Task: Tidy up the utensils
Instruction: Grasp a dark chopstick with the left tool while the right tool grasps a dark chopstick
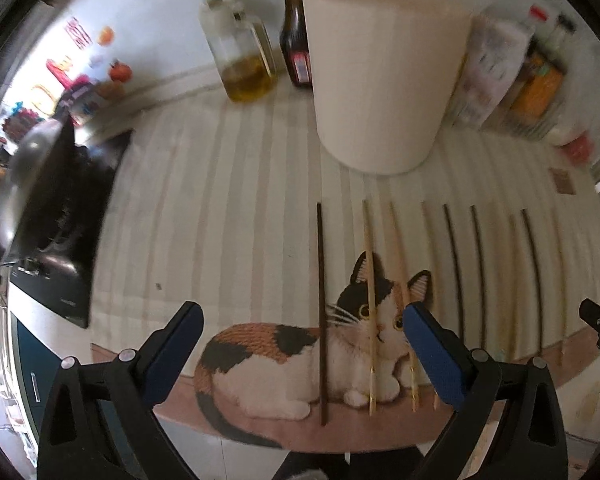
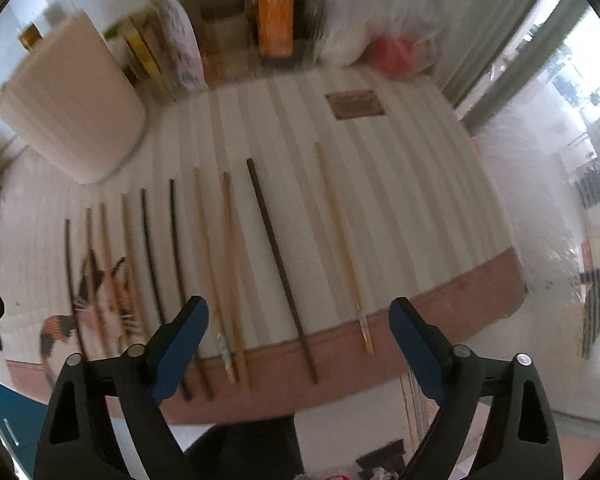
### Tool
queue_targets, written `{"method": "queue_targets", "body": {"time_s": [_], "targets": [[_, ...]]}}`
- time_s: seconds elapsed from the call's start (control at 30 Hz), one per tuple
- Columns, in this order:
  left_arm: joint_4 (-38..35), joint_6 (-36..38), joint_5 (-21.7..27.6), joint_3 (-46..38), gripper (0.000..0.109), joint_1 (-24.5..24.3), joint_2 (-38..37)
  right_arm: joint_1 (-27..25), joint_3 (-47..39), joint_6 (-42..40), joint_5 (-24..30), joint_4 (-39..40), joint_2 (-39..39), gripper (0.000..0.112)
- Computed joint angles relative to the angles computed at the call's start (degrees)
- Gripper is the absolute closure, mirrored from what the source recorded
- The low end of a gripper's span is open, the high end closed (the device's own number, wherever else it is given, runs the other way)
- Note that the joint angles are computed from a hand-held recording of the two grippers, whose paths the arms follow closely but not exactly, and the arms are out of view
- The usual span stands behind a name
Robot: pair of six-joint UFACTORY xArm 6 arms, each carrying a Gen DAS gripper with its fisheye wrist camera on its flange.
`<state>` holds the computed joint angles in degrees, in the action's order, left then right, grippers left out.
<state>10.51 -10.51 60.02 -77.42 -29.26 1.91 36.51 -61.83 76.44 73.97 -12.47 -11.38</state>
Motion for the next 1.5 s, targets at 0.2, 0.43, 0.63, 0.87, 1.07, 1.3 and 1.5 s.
{"method": "queue_targets", "body": {"time_s": [0.2, 0.43, 0.63, 0.87, 1.07, 1.3, 1.5], "targets": [[-1.4, -0.4, 2.3, -5.2, 0.025, 0.6, 8.8, -5.7, 2.8, -8.4, -7.3, 5.2, 3.8, 0.029], [-2.2, -0.8, 4.8, -8.4, 0.032, 1.7, 15.0, -9.6, 2.0, -16.1, -11.7, 9.5, 9.5, 0.035], [-4.6, -0.3, 6.0, -8.8, 0.042, 2.8, 16.9, -11.1, -0.6, -19.2, -12.8, 11.6, 14.2, 0.041], [-6.5, 1.2, 4.5, -7.2, 0.052, 3.7, 16.6, -12.5, -3.1, -21.6, -14.7, 12.7, 19.1, 0.049], [-10.7, 2.6, 6.1, -9.8, 0.078, 3.5, 18.1, -12.9, -5.4, -23.6, -13.9, 13.4, 20.8, 0.072], [-10.5, 3.3, 7.4, -14.3, 0.105, 3.6, 21.0, -13.7, -6.5, -23.5, -14.0, 13.1, 21.7, 0.105], [-10.5, 4.1, 7.8, -15.8, 0.105, 4.6, 20.3, -15.1, -2.0, -24.1, -17.9, 14.1, 17.7, 0.106]]}}
